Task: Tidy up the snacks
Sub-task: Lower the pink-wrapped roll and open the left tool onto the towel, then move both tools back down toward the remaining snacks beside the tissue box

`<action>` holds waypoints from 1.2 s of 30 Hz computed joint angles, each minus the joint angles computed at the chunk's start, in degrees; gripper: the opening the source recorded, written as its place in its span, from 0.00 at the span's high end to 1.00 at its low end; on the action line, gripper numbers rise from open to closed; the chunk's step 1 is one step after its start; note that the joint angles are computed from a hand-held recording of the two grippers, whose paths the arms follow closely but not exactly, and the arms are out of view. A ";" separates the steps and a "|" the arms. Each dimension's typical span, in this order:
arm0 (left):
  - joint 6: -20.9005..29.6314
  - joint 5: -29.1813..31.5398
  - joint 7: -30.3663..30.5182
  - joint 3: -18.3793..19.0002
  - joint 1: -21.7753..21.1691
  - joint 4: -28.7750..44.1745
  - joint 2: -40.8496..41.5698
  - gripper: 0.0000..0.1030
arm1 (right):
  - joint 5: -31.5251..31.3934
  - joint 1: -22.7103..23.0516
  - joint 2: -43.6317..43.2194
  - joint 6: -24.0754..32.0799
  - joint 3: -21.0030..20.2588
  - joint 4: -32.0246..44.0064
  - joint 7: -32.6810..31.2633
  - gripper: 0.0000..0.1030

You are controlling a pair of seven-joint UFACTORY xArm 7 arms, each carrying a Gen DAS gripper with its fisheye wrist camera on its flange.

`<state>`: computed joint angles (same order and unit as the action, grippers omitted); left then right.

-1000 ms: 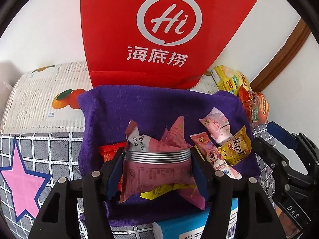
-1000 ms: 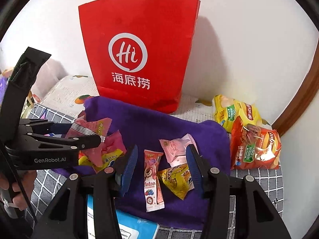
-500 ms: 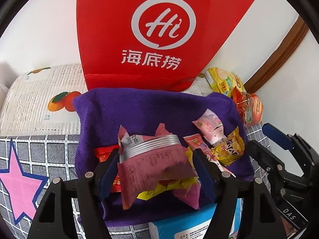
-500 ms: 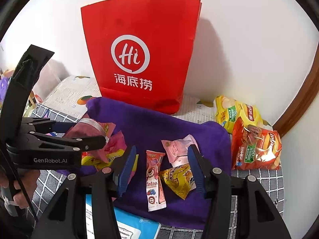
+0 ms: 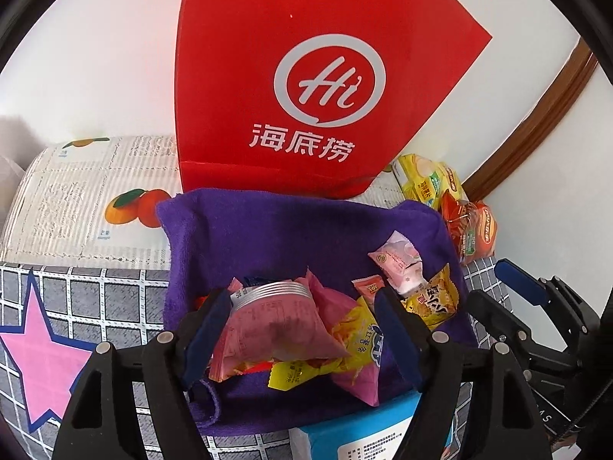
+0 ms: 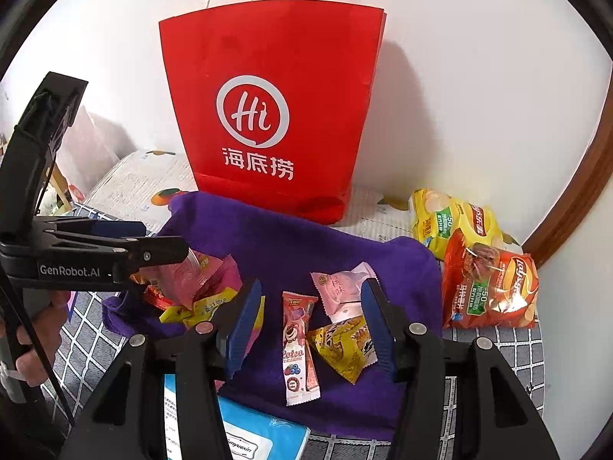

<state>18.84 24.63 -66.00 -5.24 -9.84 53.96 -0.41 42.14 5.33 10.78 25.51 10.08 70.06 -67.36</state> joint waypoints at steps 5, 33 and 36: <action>0.42 0.98 -0.53 -0.23 -0.07 0.12 -0.45 0.26 | 1.32 -0.12 -0.88 0.68 0.17 -0.66 -1.07 0.48; 8.55 9.33 -8.87 -7.37 -3.16 -3.00 -10.76 0.26 | 6.79 -3.95 -17.96 10.30 -13.38 -21.53 -8.45 0.48; 10.20 9.53 -11.13 -10.02 -2.97 -7.38 -15.57 0.26 | 7.10 -4.65 -18.31 11.75 -14.52 -24.20 -9.72 0.48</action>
